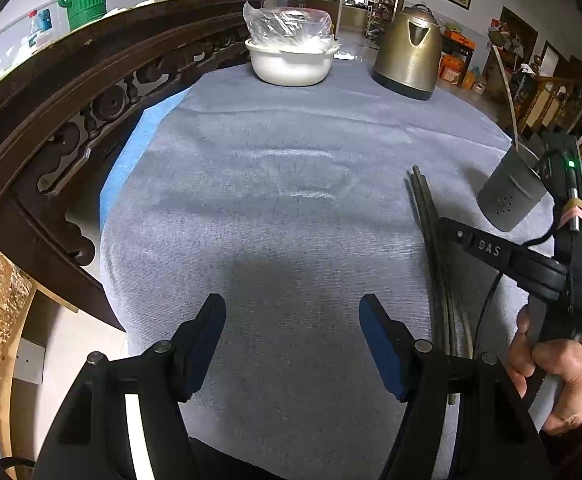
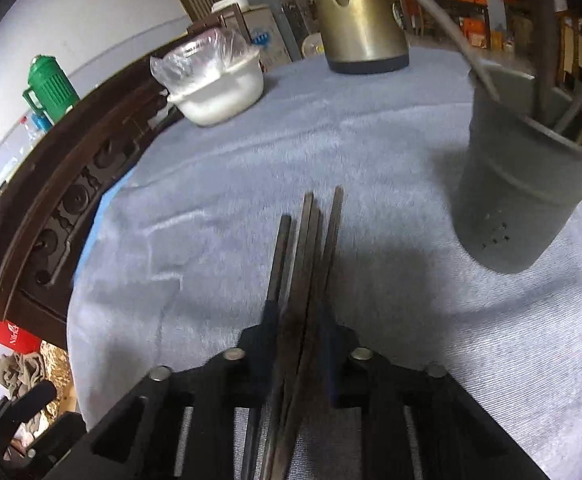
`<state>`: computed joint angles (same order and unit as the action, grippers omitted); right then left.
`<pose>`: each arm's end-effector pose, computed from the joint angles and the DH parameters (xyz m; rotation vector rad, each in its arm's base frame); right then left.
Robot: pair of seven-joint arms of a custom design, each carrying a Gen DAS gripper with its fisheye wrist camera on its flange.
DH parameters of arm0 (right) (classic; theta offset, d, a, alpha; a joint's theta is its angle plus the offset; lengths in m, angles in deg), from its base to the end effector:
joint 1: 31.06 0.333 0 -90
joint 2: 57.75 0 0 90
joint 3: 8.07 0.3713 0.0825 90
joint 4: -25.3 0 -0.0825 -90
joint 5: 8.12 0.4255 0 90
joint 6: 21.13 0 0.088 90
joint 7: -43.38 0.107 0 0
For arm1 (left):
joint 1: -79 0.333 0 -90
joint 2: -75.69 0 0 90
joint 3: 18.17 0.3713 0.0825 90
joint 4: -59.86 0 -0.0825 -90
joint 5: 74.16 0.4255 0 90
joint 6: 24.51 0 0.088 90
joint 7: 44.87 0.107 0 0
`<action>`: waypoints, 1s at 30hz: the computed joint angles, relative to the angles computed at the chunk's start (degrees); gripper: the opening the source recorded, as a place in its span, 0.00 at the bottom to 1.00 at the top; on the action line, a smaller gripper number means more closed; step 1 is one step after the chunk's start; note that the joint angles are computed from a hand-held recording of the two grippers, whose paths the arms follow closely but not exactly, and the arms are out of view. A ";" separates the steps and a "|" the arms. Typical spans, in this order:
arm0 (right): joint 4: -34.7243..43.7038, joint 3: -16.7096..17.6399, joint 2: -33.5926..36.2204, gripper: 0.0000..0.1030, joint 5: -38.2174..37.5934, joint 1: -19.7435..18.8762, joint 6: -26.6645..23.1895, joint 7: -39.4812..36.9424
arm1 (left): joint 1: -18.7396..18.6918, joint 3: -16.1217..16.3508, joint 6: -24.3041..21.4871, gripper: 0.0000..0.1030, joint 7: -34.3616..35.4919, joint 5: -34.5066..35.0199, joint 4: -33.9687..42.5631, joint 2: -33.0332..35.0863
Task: Organize utensils
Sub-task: 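Bring the right tool down onto the bundle of dark chopsticks and close it, then draw one chopstick out of the bundle with the right tool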
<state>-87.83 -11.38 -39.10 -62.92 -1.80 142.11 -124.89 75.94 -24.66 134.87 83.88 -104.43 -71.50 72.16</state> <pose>0.5955 0.3415 0.3738 -1.3066 2.1069 -0.4348 0.5691 -0.0737 0.4628 -1.5125 2.2813 -0.7580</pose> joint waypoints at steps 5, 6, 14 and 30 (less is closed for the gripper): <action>-2.21 -0.69 -1.80 0.04 -3.79 0.65 -0.80 3.25 | -0.09 -0.21 -0.21 0.68 -0.68 0.69 0.49 0.51; -2.96 -0.64 -2.36 0.04 -4.58 0.60 -1.11 4.35 | -0.16 -0.27 -0.33 0.68 -0.68 0.69 0.60 0.61; -7.00 -1.62 -5.59 0.06 -19.67 -1.64 7.94 21.44 | -0.69 -0.97 -2.08 0.68 -1.53 1.06 1.84 1.78; -2.38 1.78 -1.95 0.12 1.26 -0.91 -0.94 -3.63 | 0.03 -0.65 -2.76 0.68 -3.31 1.97 2.15 2.24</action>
<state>-90.21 -9.60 -41.05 -61.66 -2.71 141.17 -128.52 75.97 -25.31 132.11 80.57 -102.45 -69.35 74.40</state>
